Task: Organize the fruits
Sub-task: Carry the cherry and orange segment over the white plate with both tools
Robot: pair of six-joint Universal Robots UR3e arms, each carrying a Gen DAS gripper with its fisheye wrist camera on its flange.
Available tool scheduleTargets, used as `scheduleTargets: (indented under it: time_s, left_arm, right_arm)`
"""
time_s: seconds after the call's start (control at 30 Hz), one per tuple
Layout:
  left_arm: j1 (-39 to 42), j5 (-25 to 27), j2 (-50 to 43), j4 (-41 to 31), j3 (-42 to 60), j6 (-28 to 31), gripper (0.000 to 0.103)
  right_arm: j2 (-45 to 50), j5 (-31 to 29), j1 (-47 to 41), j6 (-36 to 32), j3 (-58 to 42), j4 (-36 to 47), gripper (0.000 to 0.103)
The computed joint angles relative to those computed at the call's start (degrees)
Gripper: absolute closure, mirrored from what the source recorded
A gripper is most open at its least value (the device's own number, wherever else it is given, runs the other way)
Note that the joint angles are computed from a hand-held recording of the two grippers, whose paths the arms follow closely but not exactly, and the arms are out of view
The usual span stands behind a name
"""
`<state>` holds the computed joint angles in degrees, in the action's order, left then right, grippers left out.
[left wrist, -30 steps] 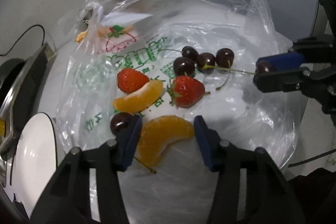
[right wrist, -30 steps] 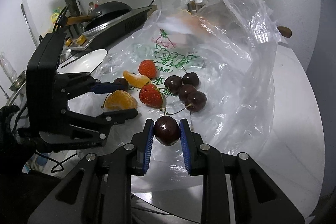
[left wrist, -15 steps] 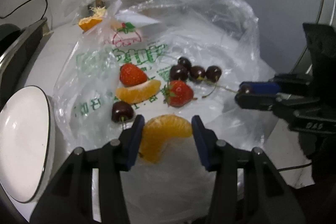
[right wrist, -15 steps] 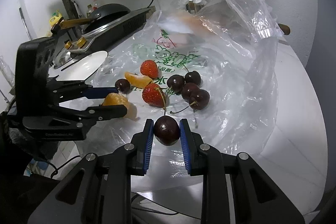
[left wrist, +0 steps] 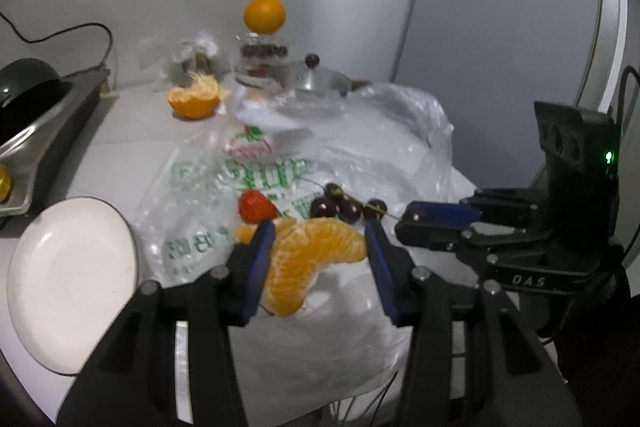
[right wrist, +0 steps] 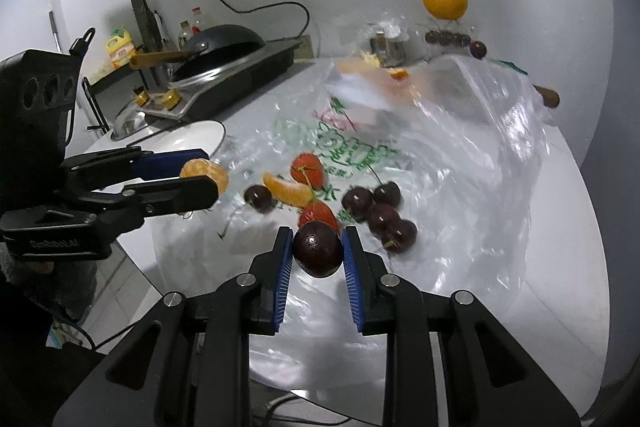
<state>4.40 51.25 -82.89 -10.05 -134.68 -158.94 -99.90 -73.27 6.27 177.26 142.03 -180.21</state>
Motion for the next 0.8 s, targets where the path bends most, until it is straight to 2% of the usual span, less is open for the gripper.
scheduleTargets:
  time_s: [0.17,0.43,0.8]
  left_arm:
    - [5.3,-2.7,5.6,-2.0,-3.6,2.3,0.055]
    - [17.1,-9.1,15.2,-12.4,-8.5,10.6,0.055]
    - [35.3,-17.4,29.5,-39.8,-10.7,28.9,0.055]
  right_arm:
    - [4.1,-3.9,5.4,2.3,-5.7,-0.2,0.076]
    - [11.5,-10.0,13.7,5.5,-14.5,-0.4,0.076]
    - [21.2,-15.8,22.1,7.9,-27.4,3.8,0.076]
